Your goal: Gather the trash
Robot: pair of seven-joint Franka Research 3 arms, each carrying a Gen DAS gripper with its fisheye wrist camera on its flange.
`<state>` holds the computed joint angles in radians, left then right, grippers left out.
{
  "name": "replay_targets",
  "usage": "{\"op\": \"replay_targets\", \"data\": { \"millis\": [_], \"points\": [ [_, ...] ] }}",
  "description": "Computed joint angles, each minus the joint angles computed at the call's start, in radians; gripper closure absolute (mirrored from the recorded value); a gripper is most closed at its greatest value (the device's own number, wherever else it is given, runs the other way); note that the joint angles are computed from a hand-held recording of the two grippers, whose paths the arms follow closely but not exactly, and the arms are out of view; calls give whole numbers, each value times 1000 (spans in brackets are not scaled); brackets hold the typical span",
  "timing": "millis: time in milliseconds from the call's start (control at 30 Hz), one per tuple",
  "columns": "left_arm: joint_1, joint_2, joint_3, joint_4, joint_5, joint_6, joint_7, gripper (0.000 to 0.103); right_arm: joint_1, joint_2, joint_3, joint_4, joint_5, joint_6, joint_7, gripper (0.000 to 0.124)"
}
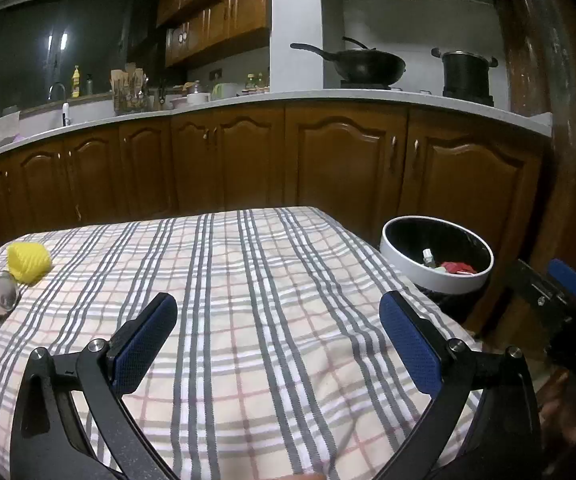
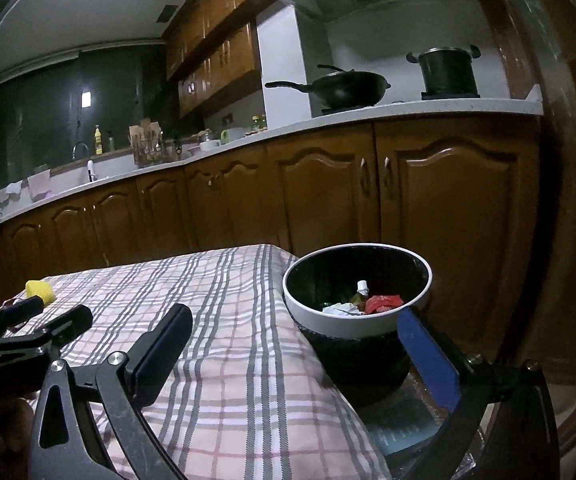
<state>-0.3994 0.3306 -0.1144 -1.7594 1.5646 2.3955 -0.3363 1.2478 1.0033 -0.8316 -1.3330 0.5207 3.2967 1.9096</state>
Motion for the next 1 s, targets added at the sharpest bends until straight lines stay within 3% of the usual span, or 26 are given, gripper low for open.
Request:
{"op": "replay_targets", "data": {
  "millis": [1000],
  "points": [
    [-3, -20, -12, -15, 13, -37, -18, 0, -1, -9, 15, 7, 15, 11, -42, 21]
  ]
}}
